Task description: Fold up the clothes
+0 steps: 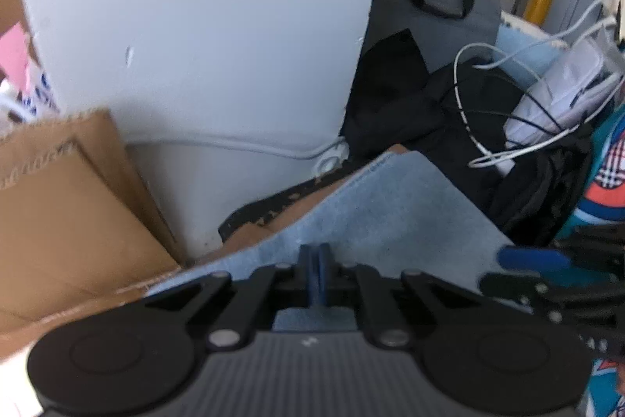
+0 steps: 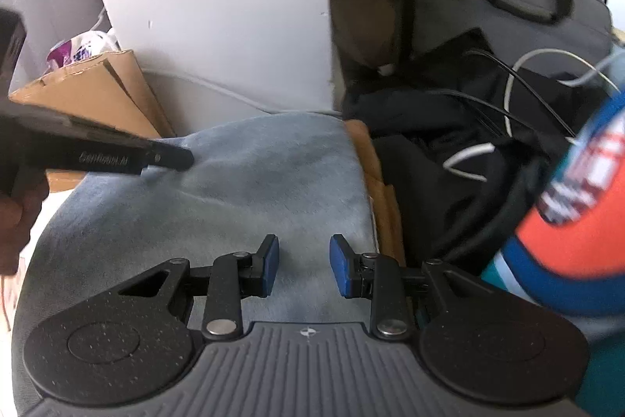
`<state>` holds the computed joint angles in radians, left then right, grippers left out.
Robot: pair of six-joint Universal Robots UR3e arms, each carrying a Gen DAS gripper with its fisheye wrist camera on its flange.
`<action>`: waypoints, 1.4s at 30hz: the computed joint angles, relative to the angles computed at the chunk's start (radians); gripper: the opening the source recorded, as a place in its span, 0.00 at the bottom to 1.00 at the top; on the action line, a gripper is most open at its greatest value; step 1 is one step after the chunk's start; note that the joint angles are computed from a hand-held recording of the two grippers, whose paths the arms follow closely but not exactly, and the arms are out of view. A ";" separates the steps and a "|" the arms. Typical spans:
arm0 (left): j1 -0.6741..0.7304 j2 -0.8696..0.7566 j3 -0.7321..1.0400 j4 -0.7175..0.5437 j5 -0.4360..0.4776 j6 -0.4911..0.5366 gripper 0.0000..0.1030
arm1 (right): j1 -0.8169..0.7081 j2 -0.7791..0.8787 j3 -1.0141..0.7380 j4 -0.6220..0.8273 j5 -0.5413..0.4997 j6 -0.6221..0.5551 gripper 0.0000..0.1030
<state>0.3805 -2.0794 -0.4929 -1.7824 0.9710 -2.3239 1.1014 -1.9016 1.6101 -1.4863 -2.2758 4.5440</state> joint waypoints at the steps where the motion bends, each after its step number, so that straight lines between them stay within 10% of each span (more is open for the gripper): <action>1: -0.003 -0.002 0.015 -0.005 0.004 -0.003 0.06 | 0.020 0.018 -0.025 0.037 -0.006 0.027 0.34; 9: 0.062 0.131 -0.095 -0.073 -0.069 0.125 0.09 | 0.209 0.141 -0.290 0.367 -0.111 0.276 0.35; 21: 0.159 0.370 -0.471 -0.012 -0.059 0.265 0.14 | 0.282 0.207 -0.229 0.193 0.003 0.163 0.35; 30: 0.202 0.412 -0.502 -0.037 -0.064 0.320 0.14 | 0.436 0.318 -0.404 0.382 0.015 0.394 0.35; 36: 0.300 0.446 -0.456 -0.207 -0.066 0.449 0.17 | 0.521 0.407 -0.560 0.519 0.007 0.554 0.37; 42: 0.446 0.427 -0.310 -0.504 -0.088 0.642 0.39 | 0.590 0.452 -0.607 0.536 -0.023 0.741 0.63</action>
